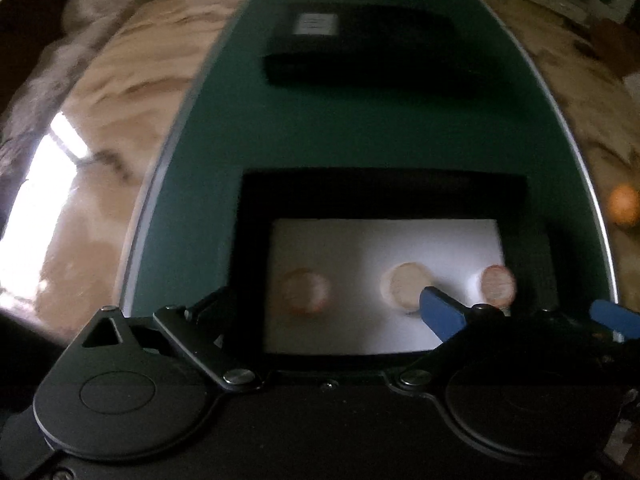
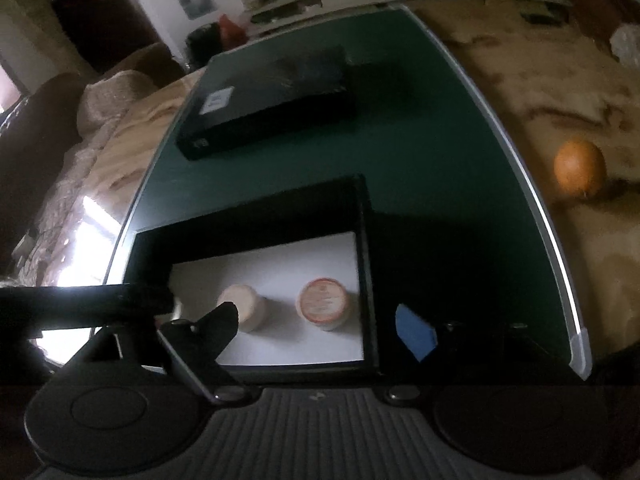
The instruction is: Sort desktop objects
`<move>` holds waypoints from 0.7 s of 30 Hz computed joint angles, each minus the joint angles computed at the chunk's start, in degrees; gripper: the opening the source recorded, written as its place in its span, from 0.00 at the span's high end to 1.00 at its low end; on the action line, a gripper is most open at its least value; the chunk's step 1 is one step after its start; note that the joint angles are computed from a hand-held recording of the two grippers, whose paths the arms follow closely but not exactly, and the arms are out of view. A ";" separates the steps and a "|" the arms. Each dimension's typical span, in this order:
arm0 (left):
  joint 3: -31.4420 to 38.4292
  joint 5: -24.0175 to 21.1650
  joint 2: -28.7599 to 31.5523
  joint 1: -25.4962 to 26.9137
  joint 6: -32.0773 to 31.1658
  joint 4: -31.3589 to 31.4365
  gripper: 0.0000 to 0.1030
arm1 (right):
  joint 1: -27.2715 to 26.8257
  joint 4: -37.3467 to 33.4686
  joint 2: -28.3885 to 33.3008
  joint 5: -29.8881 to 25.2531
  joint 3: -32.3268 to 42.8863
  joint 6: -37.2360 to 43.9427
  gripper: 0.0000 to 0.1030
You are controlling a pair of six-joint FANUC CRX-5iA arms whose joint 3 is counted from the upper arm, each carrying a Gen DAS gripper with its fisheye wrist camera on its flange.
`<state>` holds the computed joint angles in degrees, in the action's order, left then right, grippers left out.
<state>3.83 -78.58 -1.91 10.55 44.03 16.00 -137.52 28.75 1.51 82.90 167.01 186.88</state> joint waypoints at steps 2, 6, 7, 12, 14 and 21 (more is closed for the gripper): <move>0.74 -0.18 -0.05 1.48 0.73 -1.06 0.03 | 0.55 0.24 -1.54 1.10 -2.37 0.97 0.05; 1.32 -0.53 -0.01 3.62 0.75 -2.52 0.03 | 1.05 -0.90 -5.25 3.75 -6.98 4.40 0.04; 1.48 -1.21 0.15 4.15 0.55 -2.59 0.03 | 1.30 -1.07 -6.29 4.55 -8.18 4.94 0.04; 0.95 -3.25 -0.27 6.30 -1.47 -2.78 0.03 | 2.20 -2.33 -8.93 5.60 -10.93 5.56 0.04; 0.69 -4.15 -0.41 7.33 -2.80 -2.16 0.03 | 2.63 -2.59 -9.48 5.77 -11.50 5.26 0.04; -0.48 -5.01 -1.71 9.17 -5.85 -0.15 0.03 | 3.67 -2.54 -10.67 7.88 -13.16 4.10 0.04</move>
<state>3.36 -83.59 -3.62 19.72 38.18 15.85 -133.85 26.21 -9.16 90.78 153.85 190.98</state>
